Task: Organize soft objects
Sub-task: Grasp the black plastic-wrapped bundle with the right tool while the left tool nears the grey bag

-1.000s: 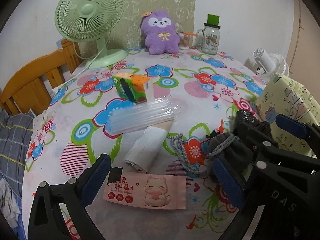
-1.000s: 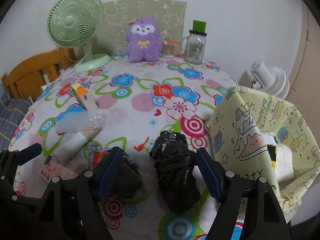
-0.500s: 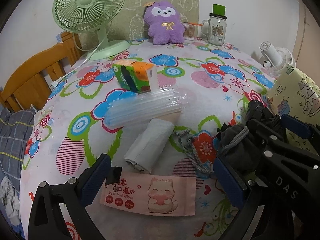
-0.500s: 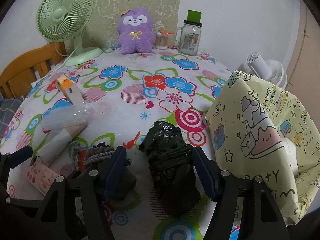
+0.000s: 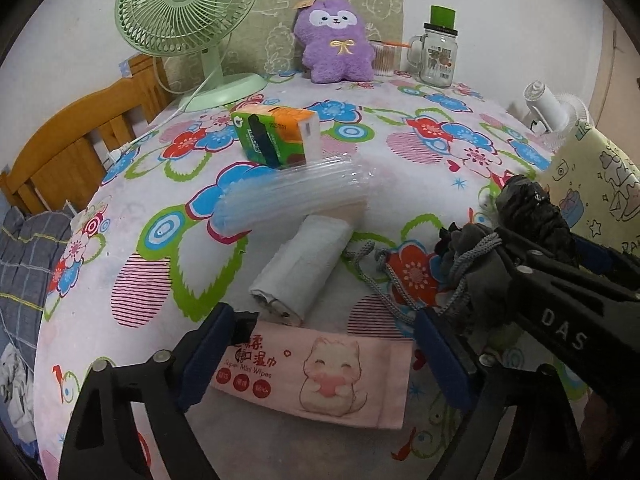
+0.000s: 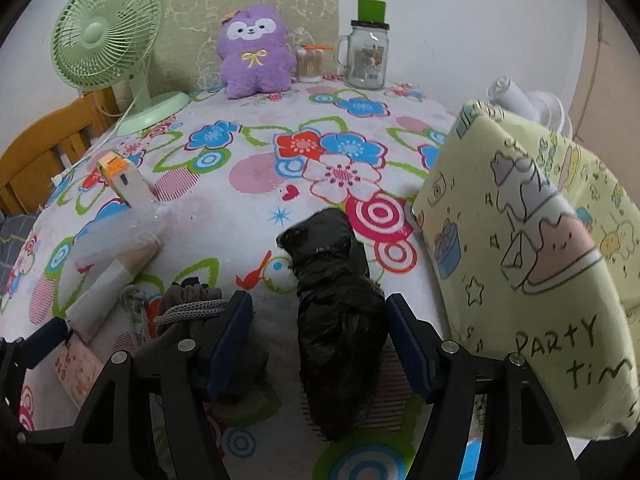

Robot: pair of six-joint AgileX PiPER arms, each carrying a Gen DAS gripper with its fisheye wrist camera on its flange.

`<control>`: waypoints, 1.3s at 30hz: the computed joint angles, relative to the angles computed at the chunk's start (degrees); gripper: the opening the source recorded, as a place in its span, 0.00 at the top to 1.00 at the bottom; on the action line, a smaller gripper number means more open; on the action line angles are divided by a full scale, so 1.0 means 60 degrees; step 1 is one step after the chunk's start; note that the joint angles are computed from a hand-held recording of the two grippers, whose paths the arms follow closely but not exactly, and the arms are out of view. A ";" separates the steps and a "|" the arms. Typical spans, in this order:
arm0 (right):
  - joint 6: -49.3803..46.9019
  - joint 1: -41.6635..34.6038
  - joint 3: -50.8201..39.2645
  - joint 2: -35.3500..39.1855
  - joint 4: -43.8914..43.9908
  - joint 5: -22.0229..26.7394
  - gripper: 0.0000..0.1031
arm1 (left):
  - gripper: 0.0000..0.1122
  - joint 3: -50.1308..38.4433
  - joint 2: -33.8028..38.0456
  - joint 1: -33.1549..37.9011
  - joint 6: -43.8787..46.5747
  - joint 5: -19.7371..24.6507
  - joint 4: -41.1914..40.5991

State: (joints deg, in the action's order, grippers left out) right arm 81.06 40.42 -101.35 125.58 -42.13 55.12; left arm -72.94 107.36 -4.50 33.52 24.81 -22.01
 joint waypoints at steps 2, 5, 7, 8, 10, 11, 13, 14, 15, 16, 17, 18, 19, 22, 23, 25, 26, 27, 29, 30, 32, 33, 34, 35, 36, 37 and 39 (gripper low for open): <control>0.0097 -0.0009 0.0094 -0.0048 0.0102 -0.0092 0.30 | 0.29 0.0108 -0.0076 -0.0013 0.0076 -0.0074 -0.0062; 0.0093 0.0005 0.0236 -0.0121 0.0271 -0.0288 0.30 | 0.36 0.0226 -0.0160 0.0029 0.0397 -0.0140 -0.0329; -0.0042 0.0025 0.0338 -0.0193 0.0479 -0.0520 0.30 | 0.39 0.0256 -0.0203 0.0048 0.0432 -0.0131 -0.0342; -0.0083 0.0052 0.0352 -0.0202 0.0526 -0.0574 0.31 | 0.40 0.0285 -0.0225 0.0065 0.0463 -0.0148 -0.0377; -0.0156 0.0174 0.0299 -0.0168 0.0465 -0.0569 0.40 | 0.39 0.0337 -0.0261 0.0068 0.0372 -0.0185 -0.0329; -0.0232 0.0239 0.0227 -0.0131 0.0440 -0.0517 0.43 | 0.36 0.0363 -0.0288 0.0072 0.0360 -0.0183 -0.0319; -0.0348 0.0332 0.0140 -0.0090 0.0396 -0.0459 0.51 | 0.32 0.0445 -0.0374 0.0110 0.0449 -0.0148 -0.0369; -0.0395 0.0333 0.0168 -0.0107 0.0436 -0.0532 0.53 | 0.31 0.0542 -0.0452 0.0123 0.0470 -0.0210 -0.0376; -0.0403 0.0347 0.0220 -0.0135 0.0447 -0.0609 0.56 | 0.29 0.0650 -0.0534 0.0119 0.0396 -0.0307 -0.0276; -0.0399 0.0351 0.0222 -0.0137 0.0447 -0.0623 0.59 | 0.29 0.0741 -0.0610 0.0125 0.0389 -0.0366 -0.0240; -0.0382 0.0376 0.0261 -0.0160 0.0432 -0.0660 0.61 | 0.28 0.0813 -0.0670 0.0132 0.0373 -0.0412 -0.0214; -0.0366 0.0403 0.0294 -0.0179 0.0411 -0.0683 0.64 | 0.27 0.0904 -0.0742 0.0142 0.0349 -0.0478 -0.0172; -0.0343 0.0420 0.0314 -0.0189 0.0391 -0.0689 0.65 | 0.27 0.0987 -0.0809 0.0142 0.0275 -0.0540 -0.0073; -0.0220 0.0493 0.0481 -0.0326 0.0351 -0.0743 0.70 | 0.25 0.1193 -0.0978 0.0188 0.0203 -0.0663 -0.0032; -0.0141 0.0505 0.0543 -0.0375 0.0299 -0.0776 0.70 | 0.24 0.1255 -0.1039 0.0219 0.0183 -0.0701 -0.0051; 0.0202 0.0564 0.0775 -0.0540 0.0077 -0.0911 0.71 | 0.22 0.1381 -0.1153 0.0279 0.0224 -0.0782 -0.0109; 0.0337 0.0620 0.0835 -0.0602 -0.0072 -0.0888 0.71 | 0.21 0.1392 -0.1162 0.0292 0.0143 -0.0808 -0.0034; 0.0478 0.0684 0.0901 -0.0667 -0.0234 -0.0862 0.71 | 0.21 0.1440 -0.1188 0.0281 0.0003 -0.0842 0.0107; 0.0651 0.0782 0.0976 -0.0770 -0.0441 -0.0813 0.71 | 0.21 0.1492 -0.1208 0.0265 -0.0341 -0.0799 0.0433; 0.0735 0.0827 0.1015 -0.0815 -0.0530 -0.0786 0.71 | 0.21 0.1552 -0.1241 0.0266 -0.0392 -0.0790 0.0475; 0.0867 0.0881 0.1117 -0.0912 -0.0643 -0.0820 0.71 | 0.22 0.1666 -0.1314 0.0266 -0.0452 -0.0797 0.0514; 0.0908 0.0903 0.1183 -0.0966 -0.0674 -0.0855 0.71 | 0.22 0.1693 -0.1329 0.0270 -0.0468 -0.0791 0.0496; 0.0923 0.0929 0.1193 -0.0982 -0.0701 -0.0855 0.71 | 0.22 0.1669 -0.1307 0.0284 -0.0485 -0.0705 0.0446; 0.0924 0.0956 0.1201 -0.0992 -0.0718 -0.0855 0.71 | 0.23 0.1612 -0.1253 0.0306 -0.0466 -0.0563 0.0362; 0.0925 0.0978 0.1228 -0.1010 -0.0720 -0.0866 0.71 | 0.24 0.1555 -0.1198 0.0332 -0.0409 -0.0404 0.0218; 0.0895 0.0982 0.1243 -0.1018 -0.0695 -0.0891 0.70 | 0.24 0.1515 -0.1161 0.0368 -0.0290 -0.0281 0.0029; 0.0847 0.0983 0.1238 -0.1009 -0.0666 -0.0902 0.70 | 0.25 0.1392 -0.1054 0.0420 -0.0043 -0.0050 -0.0369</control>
